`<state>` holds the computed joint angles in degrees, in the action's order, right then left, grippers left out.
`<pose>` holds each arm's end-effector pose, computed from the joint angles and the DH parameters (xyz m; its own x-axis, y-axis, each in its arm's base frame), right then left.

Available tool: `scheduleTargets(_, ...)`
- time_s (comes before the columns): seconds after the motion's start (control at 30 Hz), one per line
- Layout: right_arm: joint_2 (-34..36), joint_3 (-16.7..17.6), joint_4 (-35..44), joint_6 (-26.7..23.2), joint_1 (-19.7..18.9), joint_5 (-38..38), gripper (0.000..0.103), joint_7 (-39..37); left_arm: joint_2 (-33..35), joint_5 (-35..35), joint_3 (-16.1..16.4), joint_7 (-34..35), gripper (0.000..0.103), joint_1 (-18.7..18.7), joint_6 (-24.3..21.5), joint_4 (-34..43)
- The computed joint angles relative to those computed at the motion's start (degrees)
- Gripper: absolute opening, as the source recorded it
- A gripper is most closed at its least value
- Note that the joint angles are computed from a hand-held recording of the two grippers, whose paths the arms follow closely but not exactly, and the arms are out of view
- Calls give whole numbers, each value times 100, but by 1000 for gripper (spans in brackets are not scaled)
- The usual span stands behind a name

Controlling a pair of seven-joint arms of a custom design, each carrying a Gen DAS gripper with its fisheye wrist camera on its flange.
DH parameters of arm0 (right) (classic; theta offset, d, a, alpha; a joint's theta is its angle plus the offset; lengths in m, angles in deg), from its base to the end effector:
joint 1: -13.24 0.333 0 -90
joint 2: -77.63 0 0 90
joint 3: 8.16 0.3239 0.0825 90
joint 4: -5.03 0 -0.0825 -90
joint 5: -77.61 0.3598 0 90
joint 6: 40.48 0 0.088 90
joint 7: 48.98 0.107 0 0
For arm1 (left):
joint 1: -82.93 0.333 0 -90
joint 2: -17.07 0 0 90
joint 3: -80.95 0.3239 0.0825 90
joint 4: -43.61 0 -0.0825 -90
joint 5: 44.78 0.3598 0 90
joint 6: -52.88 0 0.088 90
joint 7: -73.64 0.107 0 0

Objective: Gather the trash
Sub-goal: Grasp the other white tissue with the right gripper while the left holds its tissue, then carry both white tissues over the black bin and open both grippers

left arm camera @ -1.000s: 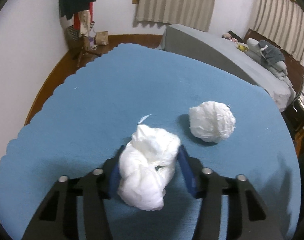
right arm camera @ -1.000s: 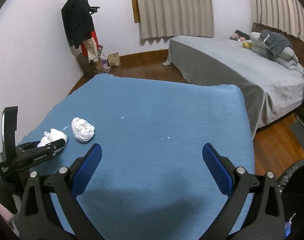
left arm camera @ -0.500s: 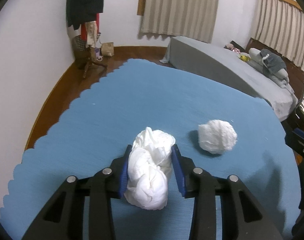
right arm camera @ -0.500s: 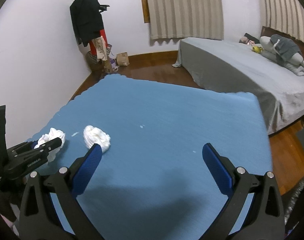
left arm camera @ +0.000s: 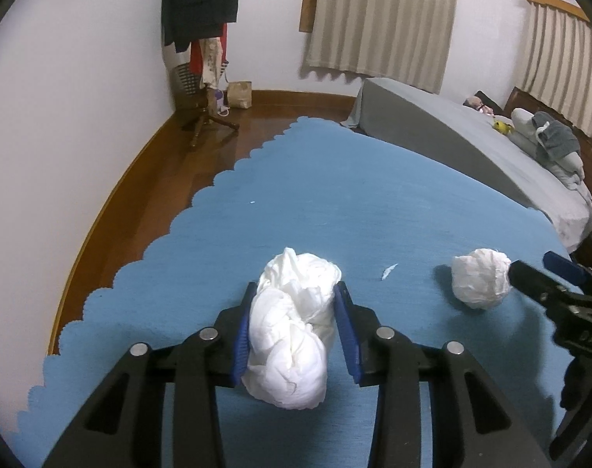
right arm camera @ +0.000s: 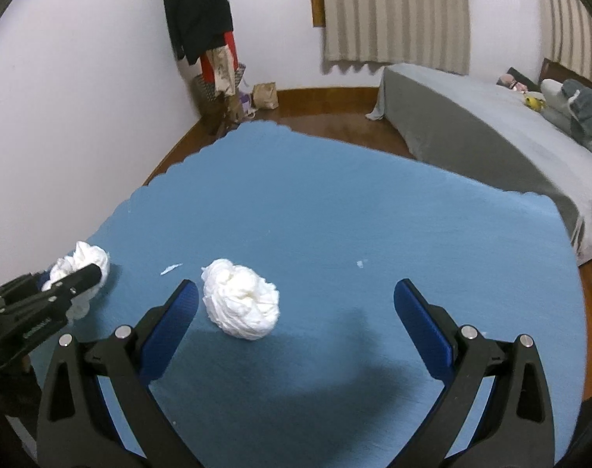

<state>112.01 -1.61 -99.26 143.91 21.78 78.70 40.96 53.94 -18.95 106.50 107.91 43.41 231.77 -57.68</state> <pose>0.6686 0.1646 0.3283 0.2273 -0.9708 -0.0762 -0.6908 -0.1056 -0.7153 0.6449 -0.2553 0.3242 0.0519 -0.9933 0.1028 -0.6959 -0.1099 -0.7097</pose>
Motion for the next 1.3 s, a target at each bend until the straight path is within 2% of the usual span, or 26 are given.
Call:
scheduleTargets(0.07, 88, -29, 133, -107, 64, 4, 96, 10, -1, -18, -9, -2, 39, 8, 5, -8)
scheduleTargets(0.13, 184, -95, 303, -291, 159, -19, 91, -5, 8, -34, -17, 7, 39, 22, 10, 0)
scheduleTargets(0.2, 261, -37, 438, -472, 141, -18, 81, -66, 17, -49, -18, 20, 39, 30, 22, 3)
scheduleTargets(0.27, 313, 57, 527, -575, 92, 22, 78, -134, 16, -69, -20, 36, 39, 30, 25, -1)
scheduleTargets(0.33, 341, 164, 587, -637, 33, 66, 71, -225, 23, -92, -31, 55, 39, 37, 22, 5)
scheduleTargets(0.43, 387, 620, 666, -809, -295, 187, 52, -574, 17, -112, -49, 83, 39, 52, -12, 13)
scheduleTargets(0.5, 394, 1000, 676, -926, -575, 341, 36, -907, 18, -114, -49, 82, 39, 58, -6, 16)
scheduleTargets(0.57, 336, 1135, 631, -951, -666, 509, 32, -1105, 16, -111, -35, 77, 39, 43, 1, 17)
scheduleTargets(0.87, -233, 1480, -24, -632, -1027, 1225, 31, -1546, -124, -74, 197, -7, 39, -258, 125, -111)
scheduleTargets(0.93, -425, 1694, -358, -442, -1273, 1350, 31, -1662, -154, -85, 234, 3, 39, -330, 131, -115)
scheduleTargets(1.0, -596, 1764, -579, -338, -1393, 1397, 31, -1670, -194, -82, 247, 17, 39, -385, 120, -123)
scheduleTargets(1.2, -1091, 2230, -1227, -64, -2037, 1466, 31, -1693, -365, 62, 231, -56, 39, -538, 34, -117)
scheduleTargets(1.23, -1169, 2347, -1331, -26, -2190, 1461, 31, -1702, -403, 114, 220, -75, 39, -575, 5, -100)
scheduleTargets(1.3, -1345, 2819, -1616, 110, -2729, 1467, 31, -1753, -456, 226, 138, -103, 39, -540, -33, -61)
